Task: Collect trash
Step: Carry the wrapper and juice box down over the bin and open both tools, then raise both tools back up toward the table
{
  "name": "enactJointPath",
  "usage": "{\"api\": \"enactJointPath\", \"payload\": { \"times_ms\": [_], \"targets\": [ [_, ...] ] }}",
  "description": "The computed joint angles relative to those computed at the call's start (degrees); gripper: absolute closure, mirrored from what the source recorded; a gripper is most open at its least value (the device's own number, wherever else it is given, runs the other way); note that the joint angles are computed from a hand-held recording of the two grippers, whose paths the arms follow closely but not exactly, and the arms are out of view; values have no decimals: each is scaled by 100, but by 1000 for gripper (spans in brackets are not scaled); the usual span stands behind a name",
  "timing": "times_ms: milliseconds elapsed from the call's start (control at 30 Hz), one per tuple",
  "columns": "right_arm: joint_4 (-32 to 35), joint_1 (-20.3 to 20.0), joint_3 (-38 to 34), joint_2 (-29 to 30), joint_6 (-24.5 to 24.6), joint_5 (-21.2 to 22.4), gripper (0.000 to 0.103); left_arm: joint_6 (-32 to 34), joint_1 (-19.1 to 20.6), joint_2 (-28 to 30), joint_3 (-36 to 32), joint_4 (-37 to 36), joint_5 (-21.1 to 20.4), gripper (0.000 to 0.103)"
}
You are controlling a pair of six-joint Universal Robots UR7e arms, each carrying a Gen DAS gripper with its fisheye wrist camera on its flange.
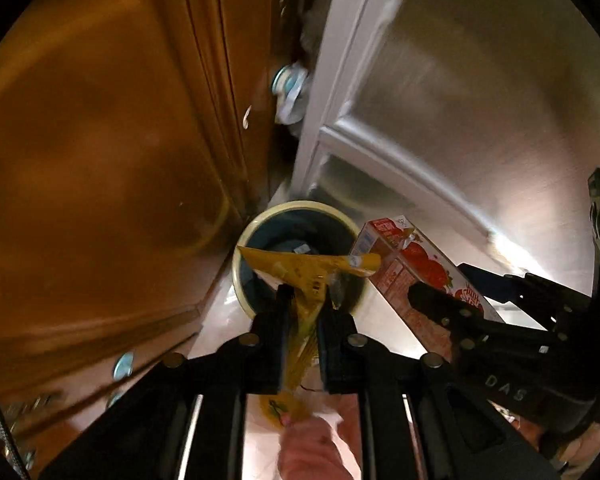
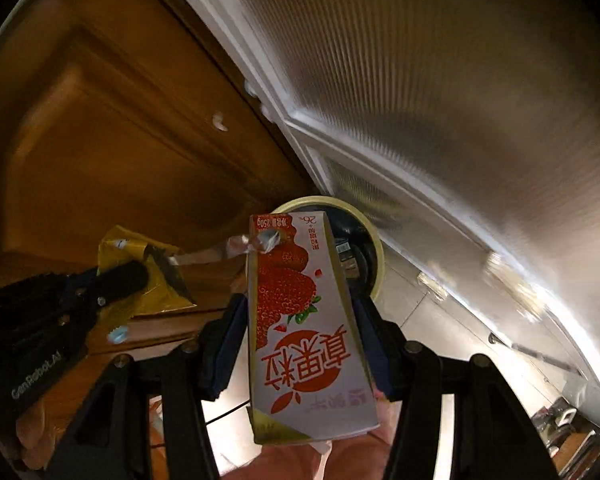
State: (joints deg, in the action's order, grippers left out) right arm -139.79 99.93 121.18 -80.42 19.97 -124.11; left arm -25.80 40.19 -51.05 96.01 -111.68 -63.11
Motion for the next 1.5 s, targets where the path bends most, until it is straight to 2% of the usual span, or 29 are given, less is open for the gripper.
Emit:
{"api": "enactJointPath", "payload": {
  "times_ms": [33, 67, 133, 200, 333, 567, 667, 900, 1067, 1267, 1500],
  "targets": [
    [-135, -90, -9, 129, -56, -3, 47, 54, 64, 85, 27, -102, 45, 81],
    [-237, -156, -3, 213, -93, -21, 47, 77, 101, 154, 17, -148, 48, 76],
    [-466, -307, -14, 405, -164, -15, 47, 81, 185, 263, -41, -140, 44, 54],
    [-559, -445, -16, 502, -209, 84, 47, 82, 254, 311, -32, -151, 99, 46],
    [-584, -513, -46, 538, -283, 159, 46, 150, 260, 400, -72, -40, 284, 46],
    [-494, -471, 15, 374, -358, 58, 46, 178, 235, 462, -140, -58, 239, 46],
    [-404, -400, -14, 291, -229, 55, 46, 257, 115, 415, -164, 35, 254, 46],
    [-508, -227, 62, 145, -320, -38, 46, 545, -132, 457, -261, 64, 452, 46],
    [-396, -136, 91, -64, -137, -47, 46, 418, -280, 435, -426, 248, 409, 46],
    [-3, 138, -8, -401, 165, -132, 46, 368, -526, 235, -633, 589, 304, 46],
    [1134, 742, -512, -752, 801, -287, 46, 231, -824, -47, -1147, 1251, 157, 46]
  ]
}}
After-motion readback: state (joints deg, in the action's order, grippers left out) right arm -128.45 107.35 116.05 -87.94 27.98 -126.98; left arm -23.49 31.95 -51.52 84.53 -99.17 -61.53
